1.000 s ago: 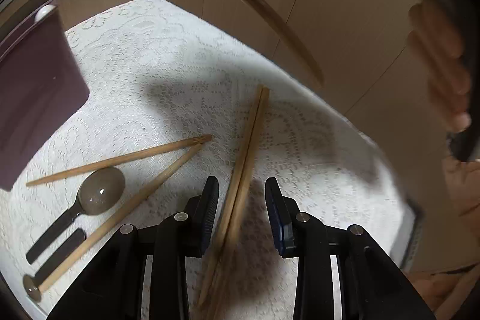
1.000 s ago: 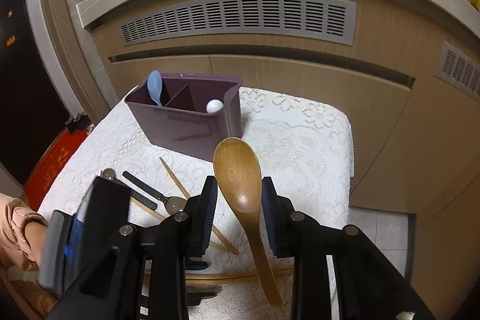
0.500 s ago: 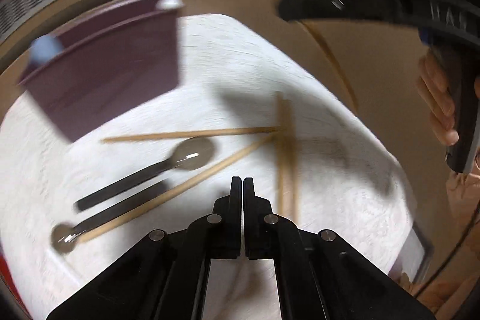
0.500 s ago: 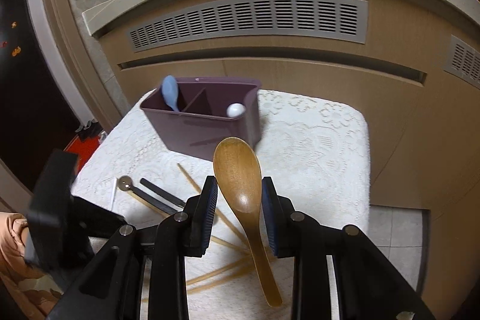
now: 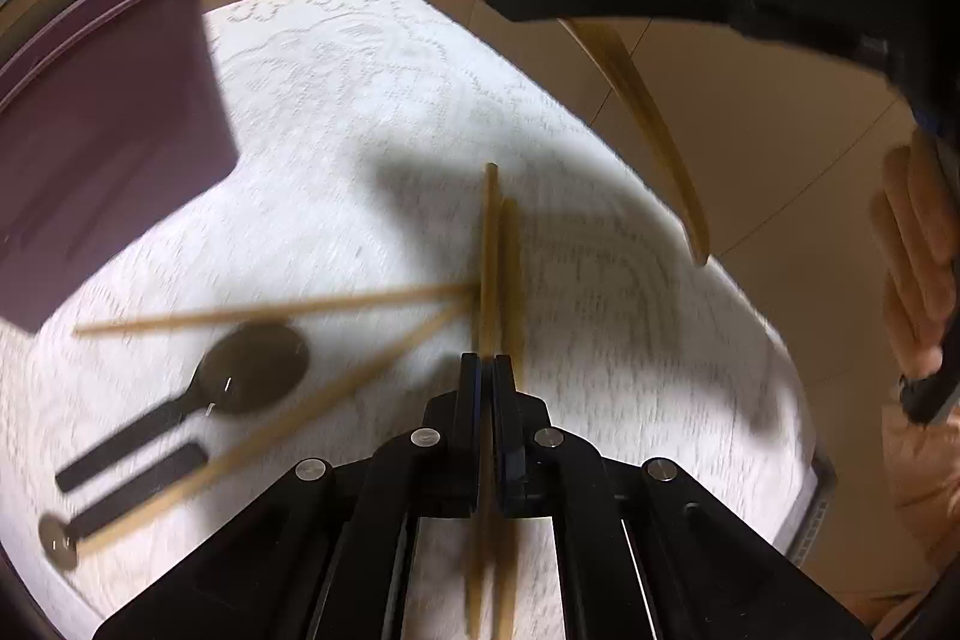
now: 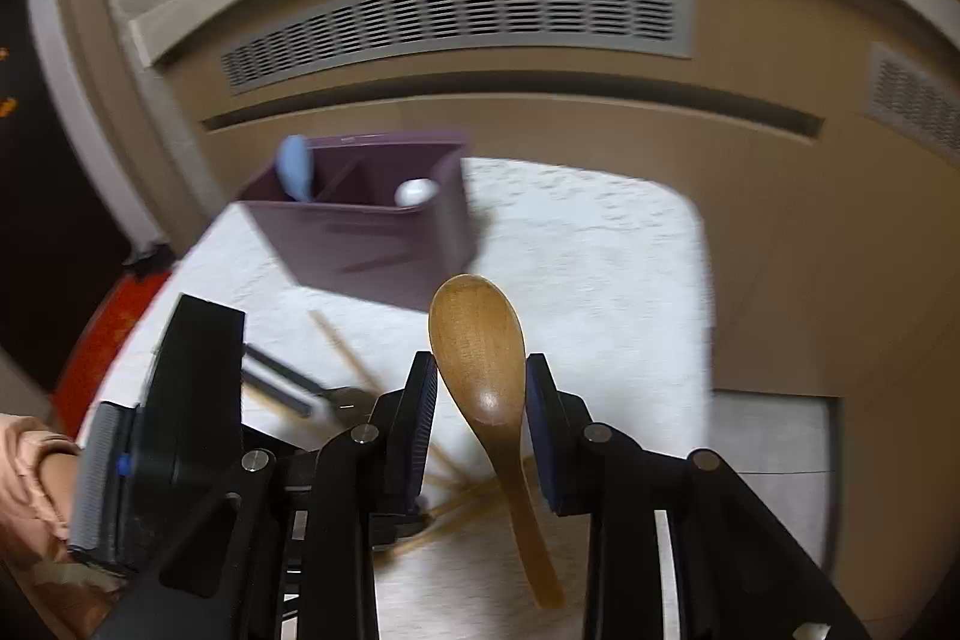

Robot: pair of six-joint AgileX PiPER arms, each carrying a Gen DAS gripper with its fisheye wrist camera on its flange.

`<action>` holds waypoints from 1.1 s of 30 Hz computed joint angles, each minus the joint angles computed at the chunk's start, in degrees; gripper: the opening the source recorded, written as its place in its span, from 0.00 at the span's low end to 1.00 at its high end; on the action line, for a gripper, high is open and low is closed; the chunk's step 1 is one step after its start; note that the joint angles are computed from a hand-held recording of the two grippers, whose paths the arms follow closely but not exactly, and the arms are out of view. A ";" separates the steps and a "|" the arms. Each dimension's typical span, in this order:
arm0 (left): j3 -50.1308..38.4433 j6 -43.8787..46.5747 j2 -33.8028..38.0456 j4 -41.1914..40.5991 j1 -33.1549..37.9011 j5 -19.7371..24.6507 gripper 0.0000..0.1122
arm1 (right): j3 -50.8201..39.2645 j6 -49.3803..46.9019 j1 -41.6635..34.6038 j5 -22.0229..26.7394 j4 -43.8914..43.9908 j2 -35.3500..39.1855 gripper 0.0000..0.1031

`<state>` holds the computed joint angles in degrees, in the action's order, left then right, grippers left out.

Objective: Organize utensils
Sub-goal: 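Grasp the wooden chopsticks with the left tool while the right tool holds the wooden spoon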

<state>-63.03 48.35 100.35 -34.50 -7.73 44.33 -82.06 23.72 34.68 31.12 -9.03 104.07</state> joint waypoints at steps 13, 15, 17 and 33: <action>-5.13 -4.22 4.06 2.41 -3.09 3.19 0.05 | 4.83 -10.26 -4.87 -5.69 11.14 -0.79 0.27; -4.37 -5.88 3.95 4.75 -4.76 -0.49 0.11 | 5.23 -10.54 -5.39 -5.99 12.02 -0.87 0.27; -4.43 -7.26 4.12 5.66 -5.47 -1.91 0.20 | 5.71 -9.97 -5.73 -6.25 11.90 -1.11 0.27; -0.37 -4.21 3.28 6.12 -9.10 -9.67 0.39 | 7.64 -3.36 -6.94 -6.22 7.72 -2.04 0.27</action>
